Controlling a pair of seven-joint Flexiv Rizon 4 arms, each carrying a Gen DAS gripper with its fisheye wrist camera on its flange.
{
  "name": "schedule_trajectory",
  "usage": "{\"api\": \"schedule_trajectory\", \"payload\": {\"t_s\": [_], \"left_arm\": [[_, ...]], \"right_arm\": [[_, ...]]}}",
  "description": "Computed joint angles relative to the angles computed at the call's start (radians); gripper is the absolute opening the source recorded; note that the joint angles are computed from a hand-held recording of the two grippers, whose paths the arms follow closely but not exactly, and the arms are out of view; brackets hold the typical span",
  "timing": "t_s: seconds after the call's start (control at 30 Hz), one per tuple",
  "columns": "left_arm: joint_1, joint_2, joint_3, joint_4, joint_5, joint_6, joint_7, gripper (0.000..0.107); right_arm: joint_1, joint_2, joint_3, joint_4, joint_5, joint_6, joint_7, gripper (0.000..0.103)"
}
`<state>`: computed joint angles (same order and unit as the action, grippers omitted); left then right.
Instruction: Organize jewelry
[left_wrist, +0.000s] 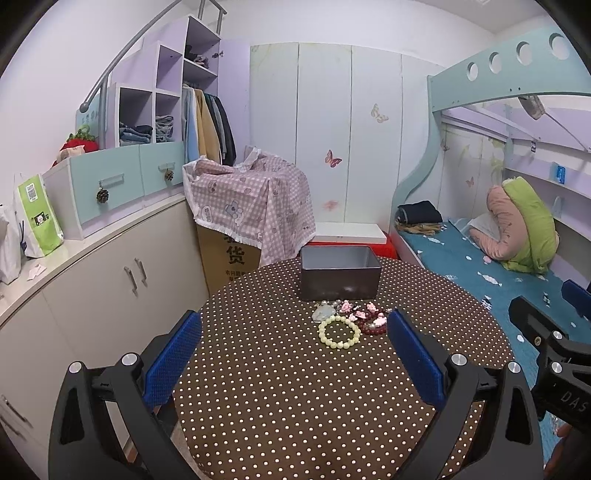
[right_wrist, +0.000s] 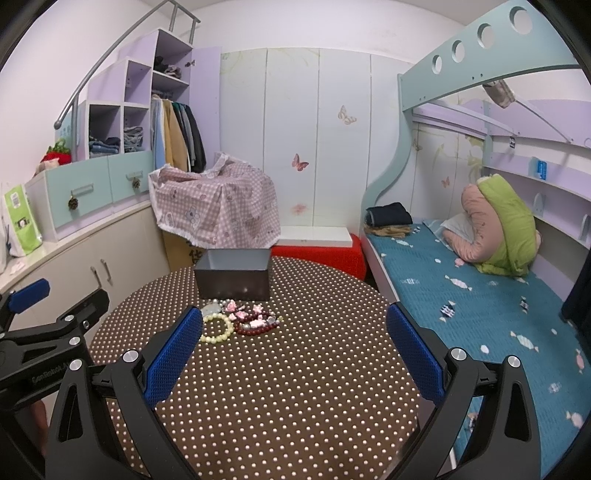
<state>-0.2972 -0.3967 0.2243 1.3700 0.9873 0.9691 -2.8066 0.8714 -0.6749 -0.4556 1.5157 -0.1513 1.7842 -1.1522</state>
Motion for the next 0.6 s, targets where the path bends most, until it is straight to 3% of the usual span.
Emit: {"api": "schedule_trajectory", "payload": {"t_s": [0.6], "left_arm": [[0.020,-0.041,0.009,-0.026,-0.080,0.011,0.070,0.097]], "right_arm": [[-0.053,-0.036,0.045,-0.065,-0.058,-0.046,0.046,0.097]]}}
